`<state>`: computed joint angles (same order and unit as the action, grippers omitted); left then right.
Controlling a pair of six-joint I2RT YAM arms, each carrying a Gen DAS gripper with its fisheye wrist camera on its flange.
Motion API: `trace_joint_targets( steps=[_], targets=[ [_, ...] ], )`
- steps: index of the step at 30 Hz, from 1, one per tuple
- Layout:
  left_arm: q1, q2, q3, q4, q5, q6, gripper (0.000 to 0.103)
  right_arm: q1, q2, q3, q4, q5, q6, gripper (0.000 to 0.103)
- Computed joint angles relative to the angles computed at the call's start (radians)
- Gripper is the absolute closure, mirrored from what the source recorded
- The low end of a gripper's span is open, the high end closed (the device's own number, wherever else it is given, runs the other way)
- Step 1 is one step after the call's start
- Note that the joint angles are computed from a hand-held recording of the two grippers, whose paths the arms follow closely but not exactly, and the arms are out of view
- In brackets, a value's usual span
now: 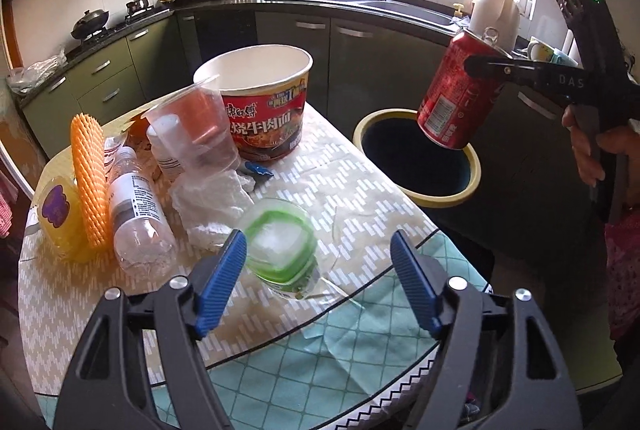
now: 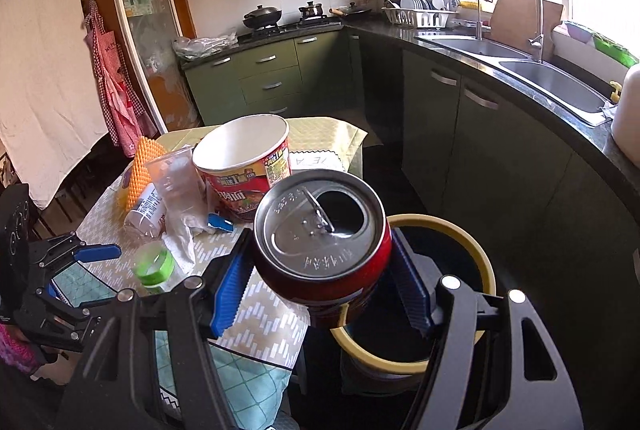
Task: Collect trash
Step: 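Carry the can over the yellow-rimmed bin and open the right tool while the left tool grasps the green-lidded cup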
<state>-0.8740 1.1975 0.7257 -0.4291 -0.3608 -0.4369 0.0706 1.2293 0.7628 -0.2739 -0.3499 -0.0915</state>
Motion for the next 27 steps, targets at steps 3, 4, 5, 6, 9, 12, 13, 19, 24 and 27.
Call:
trace_joint_targets(
  steps=[3,4,5,6,9,12,13,19,24,27],
  targets=[
    [0.034,-0.001,-0.008,0.008,0.014,0.009,0.032,-0.003,0.019,0.002,0.012,0.005,-0.001,0.037],
    [0.050,0.010,-0.013,0.020,0.033,0.017,0.032,-0.013,0.031,0.008,0.012,0.002,-0.006,0.037],
    [0.064,0.021,-0.021,0.037,0.052,0.026,0.033,-0.008,0.036,0.011,0.013,0.011,0.000,0.037],
    [0.071,0.038,-0.027,0.057,0.061,0.038,0.033,-0.006,0.046,0.015,0.015,0.021,0.005,0.037],
    [0.086,0.071,-0.044,0.106,0.072,0.068,0.033,-0.021,0.076,0.026,0.022,0.029,0.004,0.037],
    [0.097,0.097,-0.059,0.151,0.093,0.101,0.033,-0.044,0.127,0.050,0.028,0.044,-0.006,0.037],
    [0.105,0.107,-0.062,0.165,0.106,0.111,0.033,-0.053,0.151,0.061,0.032,0.053,-0.008,0.037],
    [0.173,0.152,-0.088,0.231,0.174,0.134,0.050,-0.085,0.340,0.140,0.077,0.104,-0.003,0.037],
    [0.188,0.154,-0.108,0.282,0.193,0.149,0.051,-0.063,0.487,0.185,0.125,0.181,0.001,0.037],
    [0.201,0.148,-0.123,0.305,0.215,0.146,0.051,-0.052,0.576,0.214,0.151,0.213,0.008,0.037]
  ],
)
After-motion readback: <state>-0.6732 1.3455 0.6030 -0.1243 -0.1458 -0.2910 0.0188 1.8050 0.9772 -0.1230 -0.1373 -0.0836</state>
